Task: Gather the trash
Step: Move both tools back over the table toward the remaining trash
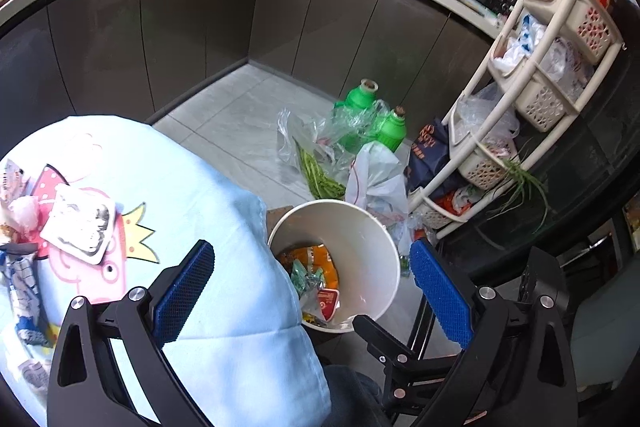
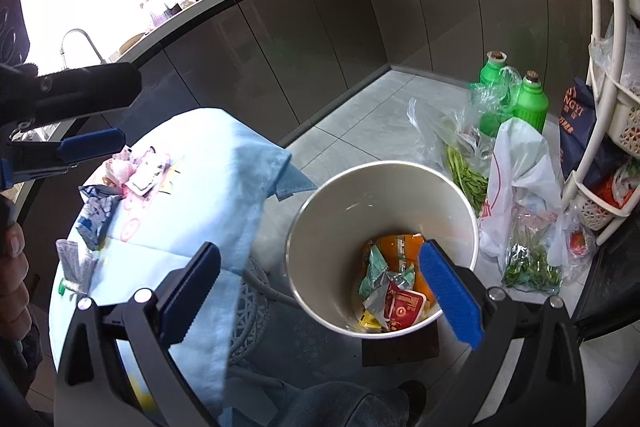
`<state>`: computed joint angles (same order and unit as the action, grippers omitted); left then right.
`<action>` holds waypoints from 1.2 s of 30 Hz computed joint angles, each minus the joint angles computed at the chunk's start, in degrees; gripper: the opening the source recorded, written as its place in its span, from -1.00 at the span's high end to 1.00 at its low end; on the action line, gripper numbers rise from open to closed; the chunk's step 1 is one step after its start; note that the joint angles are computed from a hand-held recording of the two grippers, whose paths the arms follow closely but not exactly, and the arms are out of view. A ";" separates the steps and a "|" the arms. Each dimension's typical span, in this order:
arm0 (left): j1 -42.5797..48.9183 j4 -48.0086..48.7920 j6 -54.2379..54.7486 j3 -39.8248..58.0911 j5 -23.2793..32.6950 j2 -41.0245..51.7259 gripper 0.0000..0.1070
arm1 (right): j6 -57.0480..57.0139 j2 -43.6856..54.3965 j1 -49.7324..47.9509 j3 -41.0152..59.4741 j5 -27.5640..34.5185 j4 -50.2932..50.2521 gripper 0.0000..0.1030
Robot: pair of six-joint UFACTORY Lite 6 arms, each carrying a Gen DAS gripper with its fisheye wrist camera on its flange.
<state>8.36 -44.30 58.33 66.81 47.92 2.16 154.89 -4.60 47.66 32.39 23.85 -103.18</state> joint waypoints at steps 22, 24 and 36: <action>45.96 -0.80 13.22 12.82 25.52 -1.62 -0.76 | -46.43 10.52 22.78 36.30 16.81 40.21 -0.93; 49.92 -0.90 14.33 15.88 26.25 1.65 -0.76 | -49.50 14.24 23.58 41.21 16.84 42.01 -0.93; 63.96 3.42 11.15 43.27 27.81 29.54 -0.76 | -67.36 38.83 25.02 71.17 12.96 55.48 -0.93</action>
